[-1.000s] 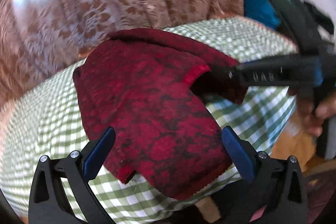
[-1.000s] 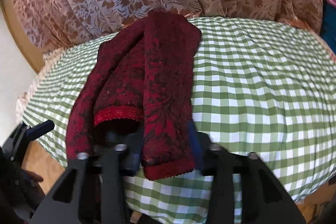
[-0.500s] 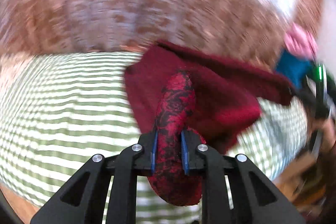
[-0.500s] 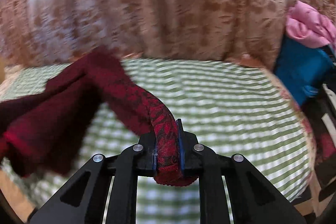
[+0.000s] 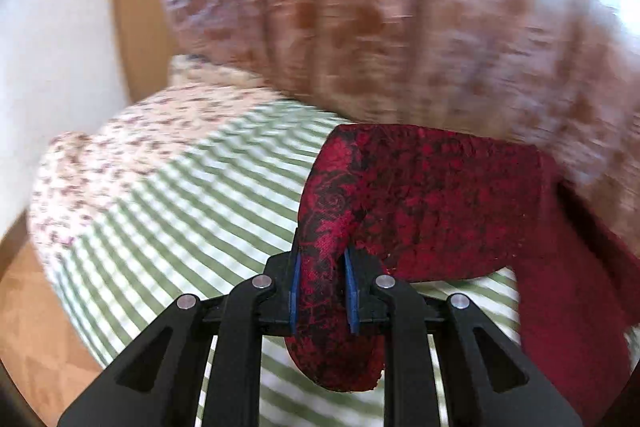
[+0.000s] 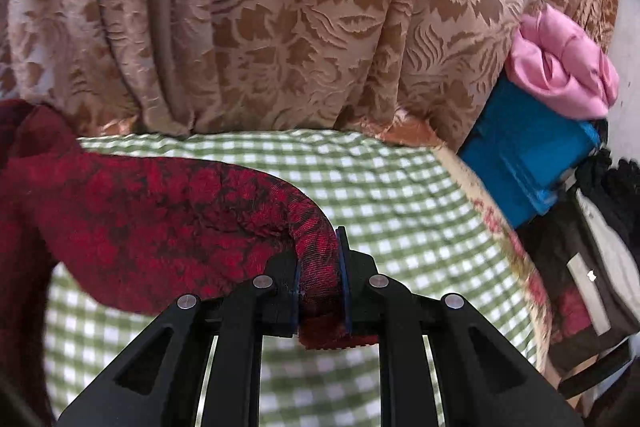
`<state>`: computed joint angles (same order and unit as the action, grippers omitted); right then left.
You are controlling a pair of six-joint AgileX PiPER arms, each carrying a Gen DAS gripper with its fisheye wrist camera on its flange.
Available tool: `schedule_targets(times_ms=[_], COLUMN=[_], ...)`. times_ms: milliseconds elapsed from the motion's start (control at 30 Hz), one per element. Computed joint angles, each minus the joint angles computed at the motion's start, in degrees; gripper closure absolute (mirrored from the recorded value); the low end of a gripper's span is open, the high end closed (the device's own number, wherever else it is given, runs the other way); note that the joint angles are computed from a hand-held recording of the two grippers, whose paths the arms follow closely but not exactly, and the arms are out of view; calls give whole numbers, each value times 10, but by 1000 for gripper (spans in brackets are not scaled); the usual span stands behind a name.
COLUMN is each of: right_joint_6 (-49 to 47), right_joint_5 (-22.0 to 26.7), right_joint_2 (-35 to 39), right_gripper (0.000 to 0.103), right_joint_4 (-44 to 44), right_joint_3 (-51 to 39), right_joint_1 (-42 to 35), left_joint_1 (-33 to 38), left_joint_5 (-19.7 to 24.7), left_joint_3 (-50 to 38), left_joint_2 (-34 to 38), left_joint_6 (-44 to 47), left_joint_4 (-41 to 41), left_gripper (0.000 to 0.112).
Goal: Fold small clothes
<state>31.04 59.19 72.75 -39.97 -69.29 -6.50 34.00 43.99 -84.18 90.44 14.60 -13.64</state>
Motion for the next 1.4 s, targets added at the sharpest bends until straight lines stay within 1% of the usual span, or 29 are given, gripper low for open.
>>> schedule_targets(times_ms=[67, 100, 133, 167, 200, 233, 267, 300, 367, 400, 533, 600, 633, 700, 767, 800, 833, 900, 967, 1000, 1033, 1100, 1133, 1200, 1267, 1300, 1333, 1367, 1400], right_joint_6=[2, 3, -7, -21, -26, -23, -8, 9, 16, 9, 1, -3, -7, -5, 11, 19, 48, 108, 163, 189, 198, 227, 218, 216, 219, 214, 199, 189, 164], right_joint_5=[12, 16, 20, 23, 27, 22, 12, 4, -6, -12, -17, -11, 1, 19, 47, 54, 69, 91, 101, 103, 98, 76, 49, 10, -44, -69, -102, -128, -158], right_joint_2=[34, 48, 66, 77, 84, 79, 67, 51, 26, 10, -95, -150, -181, -221, -262, -271, -284, -297, -304, -303, -304, -302, -295, -283, -257, -243, -222, -201, -170], right_gripper=[89, 89, 85, 79, 61, 38, 29, 22, 19, 18, 17, 16, 15, 15, 15, 15, 15, 15, 15, 15, 15, 15, 15, 16, 16, 16, 16, 16, 16], right_joint_4=[-3, 1, 21, 42, 53, 59, 50, 35, 37, 53, 94, 120, 137, 157, 175, 179, 177, 171, 170, 170, 176, 193, 224, 255, 284, 300, 326, 344, 377], right_joint_3=[-31, -45, -69, -87, -98, -98, -88, -74, -51, -38, 45, 78, 94, 116, 142, 149, 162, 181, 197, 204, 210, 226, 235, 249, 262, 265, 267, 268, 266], right_joint_1=[-4, -8, -21, -32, -37, -43, -43, -40, -42, -47, -36, -20, -4, 29, 88, 106, 147, 227, 296, 333, 349, 391, 392, 406, 420, 420, 414, 412, 406], left_joint_1=[-2, -7, -7, -9, -5, -4, -4, 0, 7, 4, -29, -55, -75, -109, -147, -174, -189, -201, -178, -153, -131, -57, -33, -6, 21, 38, 41, 44, 53], left_joint_5=[46, 51, 46, 39, 21, 10, -2, -1, 39, 57, 154, 184, 204, 194, 162, 131, 120, 124, 129, 136, 147, 172, 177, 153, 128, 119, 89, 83, 91], left_joint_3=[-94, -112, -117, -110, -86, -68, -40, -11, 45, 74, 189, 244, 271, 325, 373, 391, 395, 393, 378, 365, 352, 308, 283, 258, 239, 238, 240, 245, 245], left_joint_2=[85, 101, 110, 107, 92, 80, 62, 41, 4, -13, -65, -80, -75, -96, -108, -118, -125, -141, -170, -184, -194, -190, -183, -180, -170, -163, -161, -162, -152], left_joint_6=[-73, -100, -115, -107, -77, -60, -32, 15, 130, 169, 273, 288, 288, 272, 265, 254, 252, 243, 246, 252, 253, 272, 274, 273, 278, 292, 283, 284, 294], left_joint_4=[54, 77, 90, 81, 51, 38, 16, -29, -139, -175, -275, -299, -318, -332, -357, -365, -365, -355, -339, -326, -317, -305, -293, -260, -231, -228, -202, -200, -209], left_gripper=[79, 67, 44, 40, 39, 37, 36, 36, 35, 33, 33, 33, 33, 33, 36, 52, 92, 97, 98, 98, 99, 100, 101, 104, 106, 112, 112, 112, 112])
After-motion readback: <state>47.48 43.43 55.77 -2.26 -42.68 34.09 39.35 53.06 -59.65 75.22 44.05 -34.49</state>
